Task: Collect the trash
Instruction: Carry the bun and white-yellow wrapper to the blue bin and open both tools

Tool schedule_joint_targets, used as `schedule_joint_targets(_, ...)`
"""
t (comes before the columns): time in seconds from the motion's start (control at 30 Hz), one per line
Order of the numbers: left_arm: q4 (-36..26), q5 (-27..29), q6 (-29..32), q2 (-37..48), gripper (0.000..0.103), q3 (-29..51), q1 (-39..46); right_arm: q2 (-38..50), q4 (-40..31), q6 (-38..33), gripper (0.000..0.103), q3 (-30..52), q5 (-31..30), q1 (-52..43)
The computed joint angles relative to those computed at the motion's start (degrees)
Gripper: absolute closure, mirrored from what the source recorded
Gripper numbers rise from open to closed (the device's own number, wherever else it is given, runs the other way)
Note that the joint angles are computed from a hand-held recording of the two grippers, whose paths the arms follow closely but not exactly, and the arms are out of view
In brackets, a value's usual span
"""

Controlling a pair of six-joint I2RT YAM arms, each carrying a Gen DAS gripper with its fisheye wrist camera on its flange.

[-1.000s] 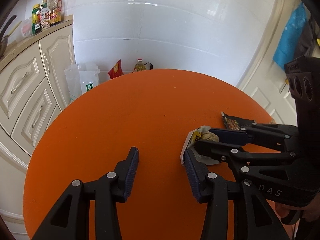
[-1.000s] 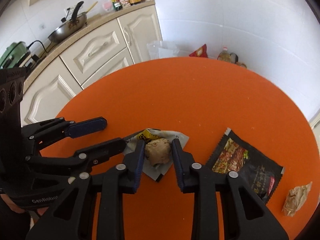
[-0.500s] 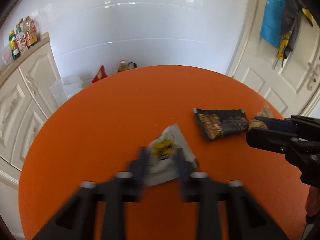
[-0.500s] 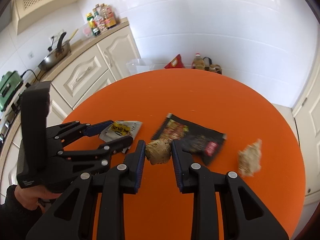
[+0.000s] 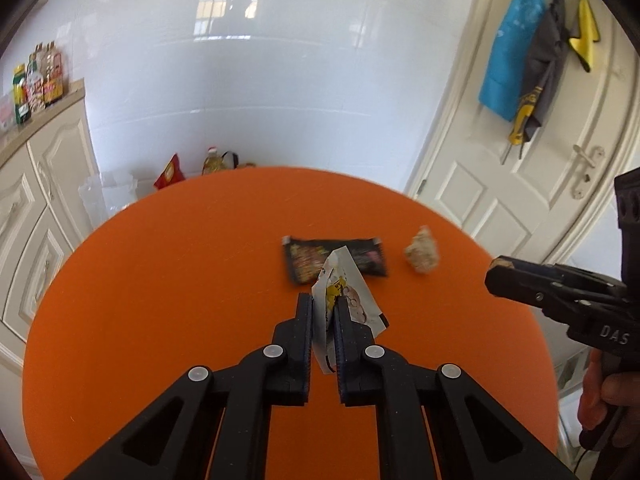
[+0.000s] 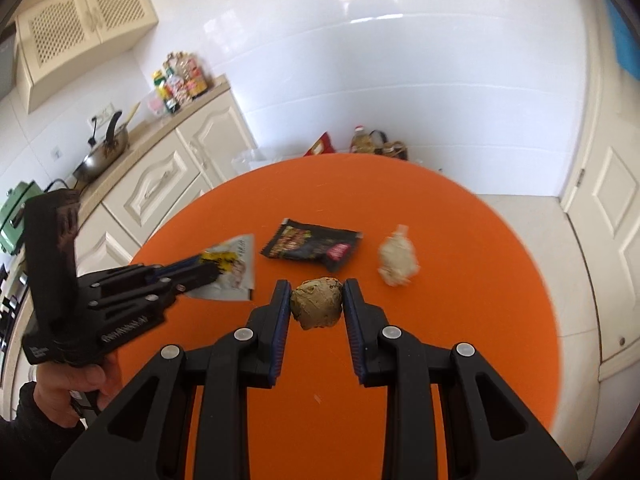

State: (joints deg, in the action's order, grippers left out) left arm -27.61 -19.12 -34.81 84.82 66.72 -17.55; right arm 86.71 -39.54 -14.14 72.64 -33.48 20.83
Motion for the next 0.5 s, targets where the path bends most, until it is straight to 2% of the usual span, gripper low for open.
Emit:
schedule_joint_targets(0.27,-6.95,-10.52,-4.06,-1.33,0.097,7.76,-17.08,-7.65,-7.27,-8.39,0.077,-2.24,-7.41,-19.07)
schedule_joint_targets(0.33,-8.02,-12.94,-4.18,0.99,0.097,11.51,-21.52,-8.02,-10.33,-12.26,0.077,-1.45,-9.82,-25.9)
schedule_joint_targets(0.5,-8.46,-14.22,-2.15,9.76,0.097,22.31,-28.67,-4.98,-17.6,-21.45,0.077,3.41,-14.31,-41.63)
